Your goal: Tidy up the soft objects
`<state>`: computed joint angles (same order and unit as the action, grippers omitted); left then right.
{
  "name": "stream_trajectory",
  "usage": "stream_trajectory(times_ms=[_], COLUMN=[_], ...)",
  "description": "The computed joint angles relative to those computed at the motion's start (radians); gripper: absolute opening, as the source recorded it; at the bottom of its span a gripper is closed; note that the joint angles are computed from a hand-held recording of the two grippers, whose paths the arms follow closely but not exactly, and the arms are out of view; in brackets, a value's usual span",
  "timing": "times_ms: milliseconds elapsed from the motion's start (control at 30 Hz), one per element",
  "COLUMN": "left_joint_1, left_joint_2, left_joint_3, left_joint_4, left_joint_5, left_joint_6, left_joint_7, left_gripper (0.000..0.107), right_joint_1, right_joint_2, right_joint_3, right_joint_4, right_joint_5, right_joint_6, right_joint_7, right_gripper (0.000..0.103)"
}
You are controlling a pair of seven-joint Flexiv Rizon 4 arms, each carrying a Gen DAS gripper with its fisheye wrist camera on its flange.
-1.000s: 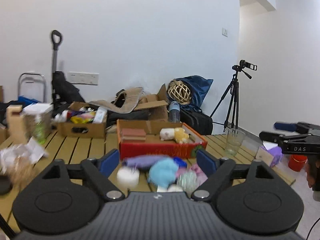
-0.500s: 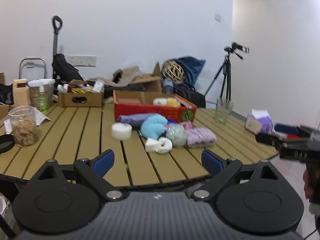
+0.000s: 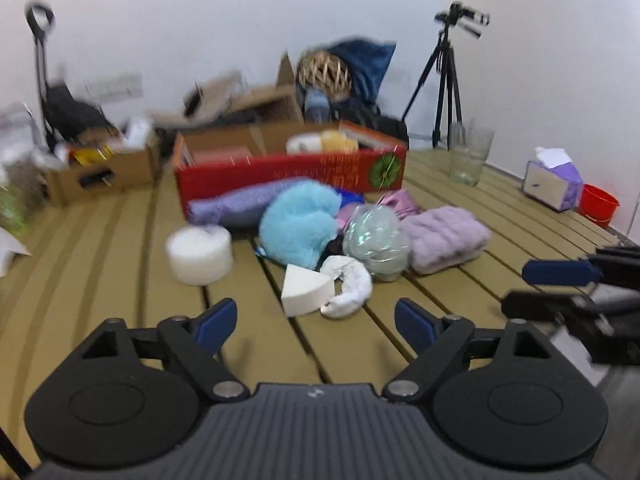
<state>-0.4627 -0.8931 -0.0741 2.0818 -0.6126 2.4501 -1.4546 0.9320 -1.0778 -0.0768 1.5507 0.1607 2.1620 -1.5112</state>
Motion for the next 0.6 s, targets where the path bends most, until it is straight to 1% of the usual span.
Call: stream_trajectory(times_ms=[67,133,200,233,267,300,367,400,467,533,600], left_joint_1=[0.063,0.123,0.175,0.188,0.182,0.174,0.211,0.212,0.189,0.16,0.149], left_joint_2=[-0.011,-0.022,-0.031,-0.035,-0.045,-0.043,-0.022,-0.014,0.006,0.012,0.006], left_joint_3=[-0.025,-0.043,-0.058,-0.058,-0.043,-0.031,-0.054,-0.052,-0.025,0.001,0.012], left_joint_4=[-0.044,-0.069,-0.089,-0.097,-0.108,-0.108,-0.076,-0.059,-0.022,0.002,0.021], left_joint_5=[0.025,0.103,0.183,0.213,0.221,0.22,0.27,0.278,0.279,0.256,0.232], left_joint_6=[-0.077,-0.112,-0.142,-0.154,-0.148,-0.154,-0.152,-0.136,-0.098,-0.057,-0.016], left_joint_7=[-0.032,-0.082,-0.124,-0.135,-0.139,-0.14,-0.183,-0.204,-0.213,-0.211,-0.217], left_gripper=[0.074,0.073,0.063,0.057,0.037,0.033,0.033,0.033,0.032,0.032,0.032], right_joint_1=[-0.03,-0.063,-0.115,-0.134,-0.152,-0.175,-0.206,-0.215,-0.225,-0.24,-0.222], right_joint_2=[-0.017,-0.029,-0.047,-0.058,-0.069,-0.086,-0.115,-0.134,-0.165,-0.202,-0.229], right_joint_3=[0.021,0.047,0.095,0.113,0.13,0.156,0.195,0.21,0.23,0.264,0.242], right_joint_4=[-0.049,-0.092,-0.14,-0.164,-0.19,-0.226,-0.281,-0.315,-0.37,-0.423,-0.468], right_joint_5=[-0.054,-0.12,-0.213,-0.255,-0.297,-0.344,-0.413,-0.444,-0.491,-0.547,-0.56], right_joint_6=[-0.052,-0.101,-0.155,-0.178,-0.207,-0.24,-0.284,-0.304,-0.333,-0.353,-0.368], right_joint_7=[0.016,0.041,0.074,0.089,0.104,0.121,0.149,0.161,0.18,0.181,0.192], right_gripper=[0.045,0.045,0.045,0.045,0.044,0.044,0.043,0.043,0.042,0.042,0.043])
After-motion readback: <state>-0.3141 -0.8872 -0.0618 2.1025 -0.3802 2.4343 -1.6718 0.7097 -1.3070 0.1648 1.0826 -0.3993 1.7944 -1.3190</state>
